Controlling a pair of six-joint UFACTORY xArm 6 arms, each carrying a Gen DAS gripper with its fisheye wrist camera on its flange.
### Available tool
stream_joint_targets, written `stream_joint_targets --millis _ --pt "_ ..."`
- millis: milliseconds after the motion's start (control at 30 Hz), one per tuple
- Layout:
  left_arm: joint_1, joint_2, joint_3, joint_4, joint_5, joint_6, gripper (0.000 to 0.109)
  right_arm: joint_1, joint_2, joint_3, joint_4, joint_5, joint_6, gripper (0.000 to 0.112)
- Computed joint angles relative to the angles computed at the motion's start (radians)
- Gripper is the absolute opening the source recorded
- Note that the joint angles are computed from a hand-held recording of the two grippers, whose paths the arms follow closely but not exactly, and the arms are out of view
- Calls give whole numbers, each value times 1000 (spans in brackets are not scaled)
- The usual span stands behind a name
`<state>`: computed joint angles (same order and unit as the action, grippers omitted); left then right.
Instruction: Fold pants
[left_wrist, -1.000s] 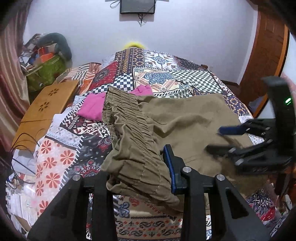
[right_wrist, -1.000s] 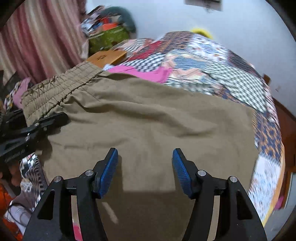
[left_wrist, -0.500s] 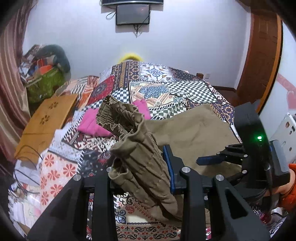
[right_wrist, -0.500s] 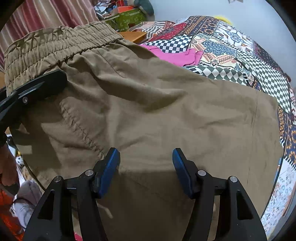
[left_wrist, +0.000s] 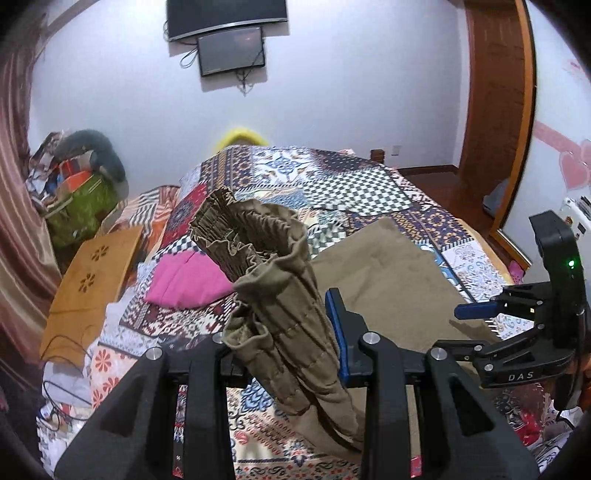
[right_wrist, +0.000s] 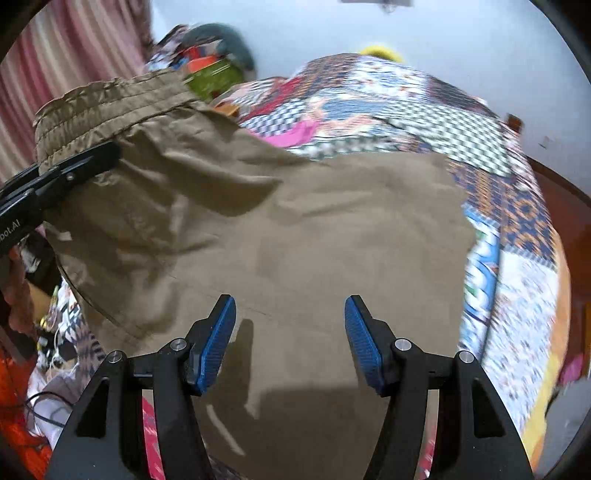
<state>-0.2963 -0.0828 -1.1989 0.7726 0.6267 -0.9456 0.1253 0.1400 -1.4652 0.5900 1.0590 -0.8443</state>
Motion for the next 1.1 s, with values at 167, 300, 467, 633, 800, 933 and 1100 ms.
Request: stream_joint_targets --millis 167,300,467,633,800,933,1100 --pt "-15 34 -46 -46 -28 58 32 -29 -15 40 -45 -11 17 58" --pt "-32 60 -82 -79 -51 107 30 -37 -20 70 -31 -8 14 58" --pt "-52 104 -130 -131 -57 172 27 -48 -14 66 0 7 12 58" --pt "-65 130 -158 -214 -76 244 26 -72 -24 75 18 -4 1 58" --pt "-86 172 -205 -262 -69 298 25 -118 -18 66 27 -28 26 58" --pt "-98 211 -249 -315 -58 345 25 -148 -30 86 15 -50 45 58" --pt "-118 274 -320 -383 -32 411 25 -165 -19 105 -18 -40 65 58"
